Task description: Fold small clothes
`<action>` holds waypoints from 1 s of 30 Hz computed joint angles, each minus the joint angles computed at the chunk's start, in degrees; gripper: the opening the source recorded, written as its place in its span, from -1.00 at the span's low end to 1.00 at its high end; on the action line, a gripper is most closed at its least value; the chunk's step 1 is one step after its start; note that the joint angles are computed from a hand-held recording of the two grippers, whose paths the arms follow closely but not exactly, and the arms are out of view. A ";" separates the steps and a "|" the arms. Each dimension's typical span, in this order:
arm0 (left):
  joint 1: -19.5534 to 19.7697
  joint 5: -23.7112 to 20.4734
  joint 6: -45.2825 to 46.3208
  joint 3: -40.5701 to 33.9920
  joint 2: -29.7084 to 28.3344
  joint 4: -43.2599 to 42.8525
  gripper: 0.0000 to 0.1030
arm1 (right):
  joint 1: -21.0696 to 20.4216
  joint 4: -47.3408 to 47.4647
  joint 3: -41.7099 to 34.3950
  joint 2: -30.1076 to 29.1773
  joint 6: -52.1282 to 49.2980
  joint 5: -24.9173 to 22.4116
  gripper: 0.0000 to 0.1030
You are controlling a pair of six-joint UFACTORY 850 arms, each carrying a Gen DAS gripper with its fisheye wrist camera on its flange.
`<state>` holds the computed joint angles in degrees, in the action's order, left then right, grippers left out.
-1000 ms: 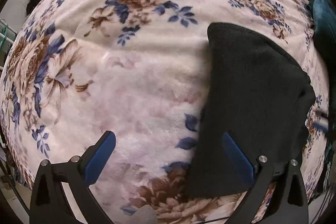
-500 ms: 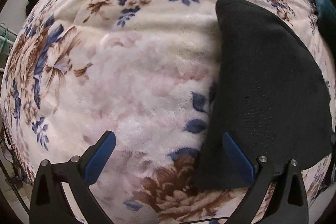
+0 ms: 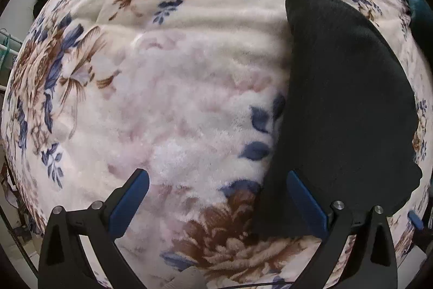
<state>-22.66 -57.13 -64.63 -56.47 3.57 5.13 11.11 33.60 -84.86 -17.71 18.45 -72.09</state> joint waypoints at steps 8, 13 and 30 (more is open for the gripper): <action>-2.03 0.12 -1.51 -0.16 -0.44 0.14 1.00 | 4.87 -4.19 0.21 -1.69 3.87 9.86 -0.87; -1.96 0.51 -1.29 -0.34 -0.28 0.01 1.00 | 6.51 -11.34 -1.06 2.66 8.03 10.71 -0.89; -1.78 2.03 -3.23 4.09 3.79 -5.51 1.00 | 0.84 12.75 14.13 3.79 -0.21 17.44 -0.67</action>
